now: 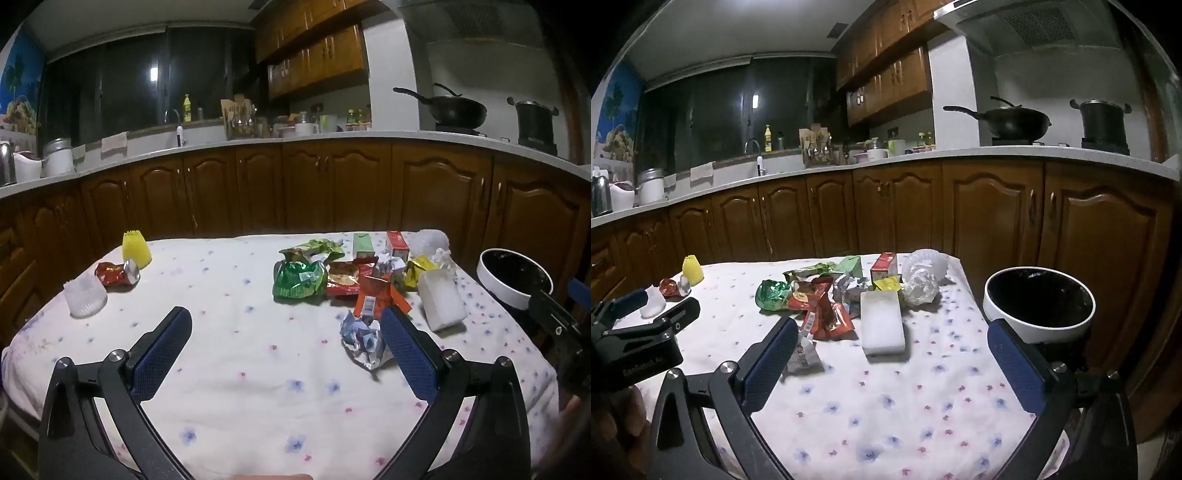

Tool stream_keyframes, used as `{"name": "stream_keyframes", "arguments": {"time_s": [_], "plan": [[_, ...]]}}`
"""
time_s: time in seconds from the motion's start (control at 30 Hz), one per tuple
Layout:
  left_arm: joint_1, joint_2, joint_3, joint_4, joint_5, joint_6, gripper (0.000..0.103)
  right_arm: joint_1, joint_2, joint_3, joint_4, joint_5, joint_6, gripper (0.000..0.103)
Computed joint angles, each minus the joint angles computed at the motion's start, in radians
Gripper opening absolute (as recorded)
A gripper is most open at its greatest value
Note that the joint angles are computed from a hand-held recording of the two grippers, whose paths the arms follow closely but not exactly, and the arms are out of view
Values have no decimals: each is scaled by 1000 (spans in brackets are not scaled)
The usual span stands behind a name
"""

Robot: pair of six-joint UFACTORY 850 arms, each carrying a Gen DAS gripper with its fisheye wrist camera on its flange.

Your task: Collect trash

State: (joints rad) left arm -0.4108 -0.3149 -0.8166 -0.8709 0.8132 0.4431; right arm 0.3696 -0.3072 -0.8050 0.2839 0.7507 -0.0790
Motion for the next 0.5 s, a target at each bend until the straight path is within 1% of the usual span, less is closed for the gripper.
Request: {"name": "stream_keyframes", "arguments": {"time_s": [0.03, 0.27, 0.33, 0.37, 0.5], "plan": [[0, 1, 2, 3, 1, -3, 103, -2, 2, -2, -2, -18, 3, 103], [15, 26, 32, 60, -6, -70, 103, -4, 0, -2, -2, -11, -1, 103], [18, -10, 2, 45, -18, -63, 103, -1, 4, -2, 7, -11, -12, 103], [20, -9, 4, 49, -18, -67, 103, -11, -3, -4, -14, -11, 11, 103], [19, -1, 3, 43, -27, -57, 103, -8, 4, 2, -6, -9, 4, 103]]}}
